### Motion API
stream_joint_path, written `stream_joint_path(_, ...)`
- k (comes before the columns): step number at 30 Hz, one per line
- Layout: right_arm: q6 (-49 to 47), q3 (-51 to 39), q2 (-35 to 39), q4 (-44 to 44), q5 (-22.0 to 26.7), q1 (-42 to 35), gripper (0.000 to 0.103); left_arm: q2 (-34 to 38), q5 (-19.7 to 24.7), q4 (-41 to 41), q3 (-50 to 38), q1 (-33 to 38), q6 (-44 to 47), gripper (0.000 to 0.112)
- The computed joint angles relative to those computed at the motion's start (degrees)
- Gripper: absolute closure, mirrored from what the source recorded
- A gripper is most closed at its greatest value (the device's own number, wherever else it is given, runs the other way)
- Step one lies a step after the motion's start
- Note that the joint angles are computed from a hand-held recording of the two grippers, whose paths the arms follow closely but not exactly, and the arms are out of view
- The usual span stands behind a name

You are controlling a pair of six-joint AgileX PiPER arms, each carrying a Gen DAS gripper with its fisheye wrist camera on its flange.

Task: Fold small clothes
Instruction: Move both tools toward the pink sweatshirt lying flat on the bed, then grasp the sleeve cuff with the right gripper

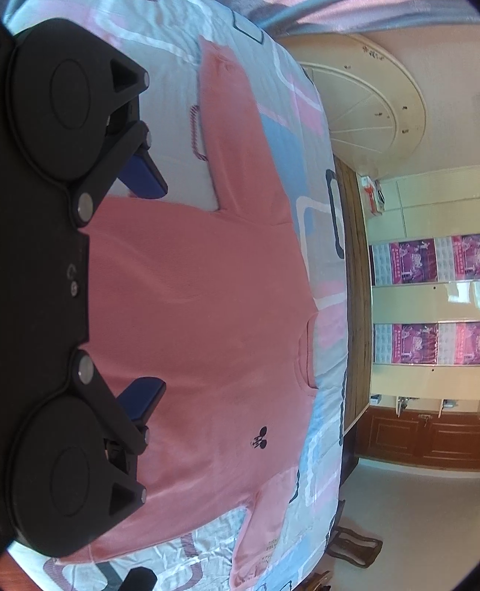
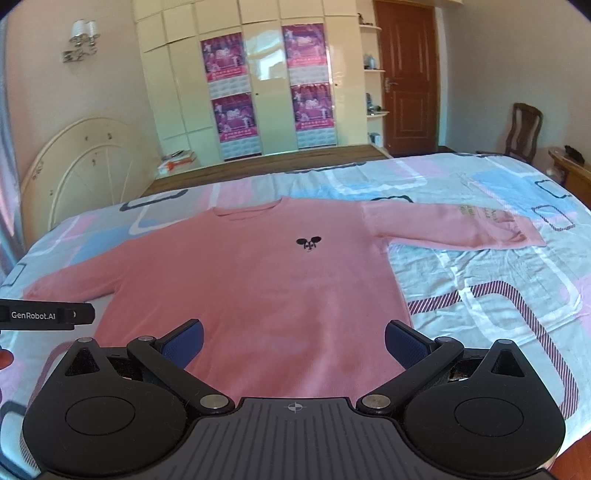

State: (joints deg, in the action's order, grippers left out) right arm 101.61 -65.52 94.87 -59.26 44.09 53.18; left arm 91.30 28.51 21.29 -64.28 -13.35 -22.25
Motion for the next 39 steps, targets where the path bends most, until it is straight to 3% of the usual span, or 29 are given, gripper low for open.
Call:
stream_joint_path(9,-0.97,-8.88,7.10,2.08,1.30,-4.43,0.000,9.59,-0.87,-9.30,-10.80,5.12,16.30,0.010)
stream_joint_path(14,-5.39,-12.03,9.57,5.20,1.84,-6.88,0.000,14.37,1.00,-10.96,-17.01,5.20,18.06,0.010)
stream_joint_path(19,-4.65,-7.58,8.67,5.69,-4.61,-12.30,0.000,18.97,2.84,-8.16,-22.44,3.12,13.52,0.010)
stream_joint_path(23,-5.03,-3.75,7.90,1.89,-9.66,-18.09,0.001,23.52,5.46,-0.81,-27.93,-0.73,4.19,0.010)
stream_joint_path(27,-10.47,-1.91,7.81,2.04,-16.71,-26.15,0.001,28.36,8.72,4.08,-34.22,-4.66,-2.75,0.010)
stream_joint_path(31,-16.85,-1.62,9.25,4.13,-22.54,-34.22,0.001,34.96,12.86,3.68,-42.97,-7.70,-4.90,0.010)
stream_joint_path(33,-18.01,-1.16,9.98,3.67,-25.16,-37.95,0.008,38.60,15.10,1.84,-48.04,-8.79,-4.30,0.010)
stream_joint_path(34,-19.16,-0.91,10.36,4.49,-26.86,-40.17,0.021,40.11,16.00,0.74,-50.15,-9.12,-3.58,0.010)
stream_joint_path(35,-22.18,-1.03,10.69,7.56,-28.01,-42.11,0.026,42.10,17.36,-0.30,-53.05,-9.54,-2.98,0.010)
stream_joint_path(39,-26.46,-1.30,12.55,11.07,-31.13,-48.96,0.030,48.00,21.08,-1.88,-61.67,-10.85,-2.71,0.010)
